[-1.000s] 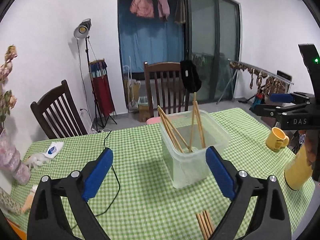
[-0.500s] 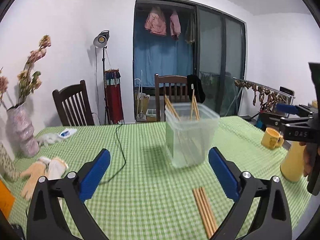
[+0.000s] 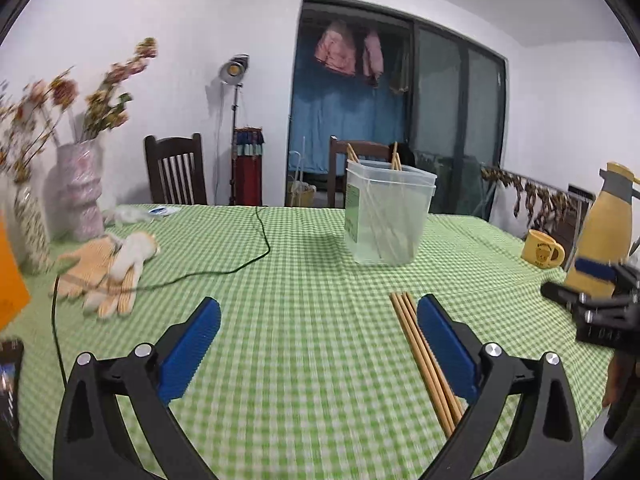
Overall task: Organize utensils
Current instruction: 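Withdraw both open tools from the container back toward the chopstick pile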
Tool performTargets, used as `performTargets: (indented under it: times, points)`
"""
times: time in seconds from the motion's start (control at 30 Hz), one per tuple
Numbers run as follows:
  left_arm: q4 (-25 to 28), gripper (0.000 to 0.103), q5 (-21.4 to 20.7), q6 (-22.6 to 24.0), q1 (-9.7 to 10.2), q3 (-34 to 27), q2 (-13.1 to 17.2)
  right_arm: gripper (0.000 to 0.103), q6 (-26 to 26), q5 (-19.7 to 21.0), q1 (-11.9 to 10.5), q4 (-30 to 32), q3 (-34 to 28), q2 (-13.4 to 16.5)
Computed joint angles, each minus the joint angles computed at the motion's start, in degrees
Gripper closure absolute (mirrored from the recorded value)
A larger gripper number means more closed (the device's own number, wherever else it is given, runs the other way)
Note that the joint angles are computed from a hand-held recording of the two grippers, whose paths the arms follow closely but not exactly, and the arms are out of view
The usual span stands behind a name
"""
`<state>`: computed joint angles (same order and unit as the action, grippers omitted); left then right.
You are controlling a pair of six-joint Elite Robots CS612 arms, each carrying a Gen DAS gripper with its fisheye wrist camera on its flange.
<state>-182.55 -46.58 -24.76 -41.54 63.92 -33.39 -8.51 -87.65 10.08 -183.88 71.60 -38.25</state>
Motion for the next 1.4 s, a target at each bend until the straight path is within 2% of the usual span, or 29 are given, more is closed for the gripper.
performTargets:
  times: [0.07,0.2,0.3,0.43,0.53,0.63,0.73,0.87,1.07,1.13,1.27,1.33,1.37,1.4]
  points:
    - [-3.3,0.008,1.9,0.3,-0.71,1.2,0.3,0.015,-0.7,-1.8,0.1,-1.2,1.9,-0.4]
    - [-6.8,0.008,2.6,3.4,-1.73,3.2,0.4,0.015,-0.9,-3.8,0.0,-3.6,5.3,-1.5]
    - [-5.5,0.008,2.1,3.2,-2.65,6.4,-0.7,0.015,2.6,-4.6,0.0,-5.5,8.8,-2.7]
    - [-7.7,0.008,4.4,2.8,-4.49,10.6,-1.8,0.015,7.9,-7.0,0.8,-15.1,15.7,-4.2]
    - [-9.8,0.008,5.5,4.5,-5.76,12.8,-2.3,0.015,6.6,-6.2,1.1,-19.2,18.3,-4.5]
    - [-12.4,0.008,7.3,7.2,-6.3,12.8,-1.7,0.015,4.6,-7.3,1.6,-21.1,18.1,-3.9]
    - [-10.9,0.008,6.7,5.9,-6.11,12.8,-2.0,0.015,6.3,-6.0,1.3,-19.8,17.6,-3.7]
    - [-7.1,0.008,6.0,2.9,-5.53,12.8,-2.5,0.015,6.5,-6.9,1.4,-19.4,17.6,-3.6]
    - [-7.9,0.008,4.9,3.4,-5.11,12.6,-2.2,0.015,6.4,-6.4,1.4,-17.6,17.1,-3.3]
    - [-7.1,0.008,4.1,3.1,-4.83,12.5,-2.1,0.015,5.8,-7.5,1.7,-16.7,16.2,-2.7]
    - [-2.7,0.008,0.5,1.0,-3.69,11.6,-2.1,0.015,5.4,-5.9,1.6,-14.0,14.2,-1.9]
    - [-2.1,0.008,-1.7,0.7,-3.03,10.9,-1.9,0.015,4.8,-4.1,1.7,-11.3,12.7,-1.6]
    - [-1.6,0.008,-3.7,0.7,-2.56,10.3,-1.8,0.018,4.5,-3.4,1.7,-10.0,12.0,-1.5]
    - [-1.2,0.008,-5.2,1.0,-2.18,9.8,-1.6,0.027,4.1,-2.4,1.7,-8.6,11.4,-1.4]
